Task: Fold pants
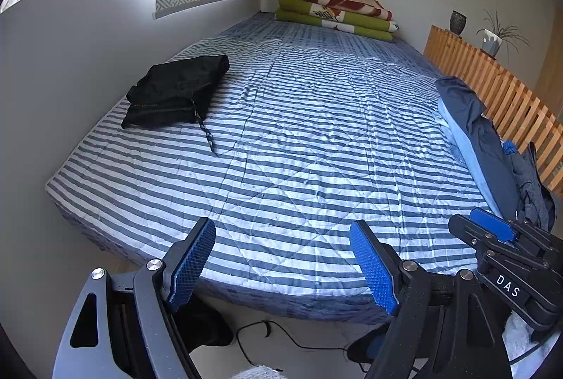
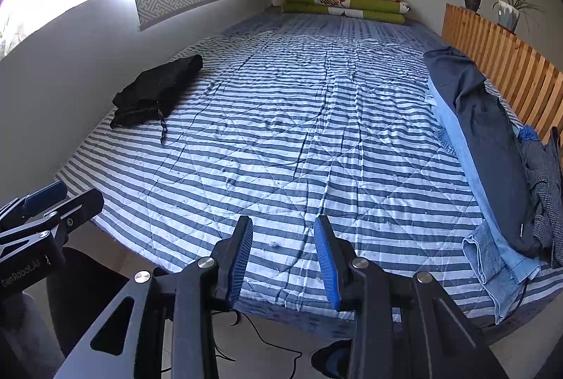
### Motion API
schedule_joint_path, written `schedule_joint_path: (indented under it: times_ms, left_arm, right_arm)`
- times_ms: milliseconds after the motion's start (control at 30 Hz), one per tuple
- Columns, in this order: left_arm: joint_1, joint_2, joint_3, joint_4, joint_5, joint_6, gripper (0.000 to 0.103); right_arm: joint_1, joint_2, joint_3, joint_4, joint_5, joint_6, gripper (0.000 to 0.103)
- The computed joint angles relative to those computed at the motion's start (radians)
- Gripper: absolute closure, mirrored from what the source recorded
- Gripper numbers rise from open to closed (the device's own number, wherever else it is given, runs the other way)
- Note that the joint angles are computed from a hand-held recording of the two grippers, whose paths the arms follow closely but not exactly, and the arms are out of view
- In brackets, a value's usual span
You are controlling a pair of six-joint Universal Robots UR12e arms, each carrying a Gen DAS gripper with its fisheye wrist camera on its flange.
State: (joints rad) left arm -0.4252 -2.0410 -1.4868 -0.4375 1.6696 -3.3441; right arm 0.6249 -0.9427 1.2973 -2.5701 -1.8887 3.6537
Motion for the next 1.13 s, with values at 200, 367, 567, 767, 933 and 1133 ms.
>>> schedule_joint_path:
  times_ms: [200, 367, 567, 767, 933, 1133]
  left_arm:
    - [-0.002, -0.002, 0.001, -0.002, 0.001, -0.002, 0.022]
    - [-0.003, -0.004, 0.004, 0.0, 0.001, -0.002, 0.022]
    - [-0.003, -0.004, 0.002, 0.0, 0.002, -0.004, 0.022]
    - [-0.003, -0.003, 0.002, -0.004, 0.0, -0.005, 0.022]
    - [-0.004, -0.005, 0.004, -0.007, -0.003, -0.01, 0.021]
    - [-0.002, -0.016, 0.016, -0.03, -0.022, -0.009, 0.021]
  right_arm:
    - [-0.001, 0.0, 0.001, 0.002, 0.009, 0.003, 0.07]
    - [-0.004, 0.0, 0.001, 0.007, 0.018, 0.006, 0.07]
    - [-0.004, 0.0, 0.001, 0.004, 0.019, 0.002, 0.07]
    - [-0.003, 0.002, 0.001, 0.008, 0.027, 0.004, 0.07]
    - [-0.003, 0.002, 0.001, 0.01, 0.029, 0.005, 0.07]
    - [-0.007, 0.004, 0.002, 0.02, 0.035, 0.015, 0.07]
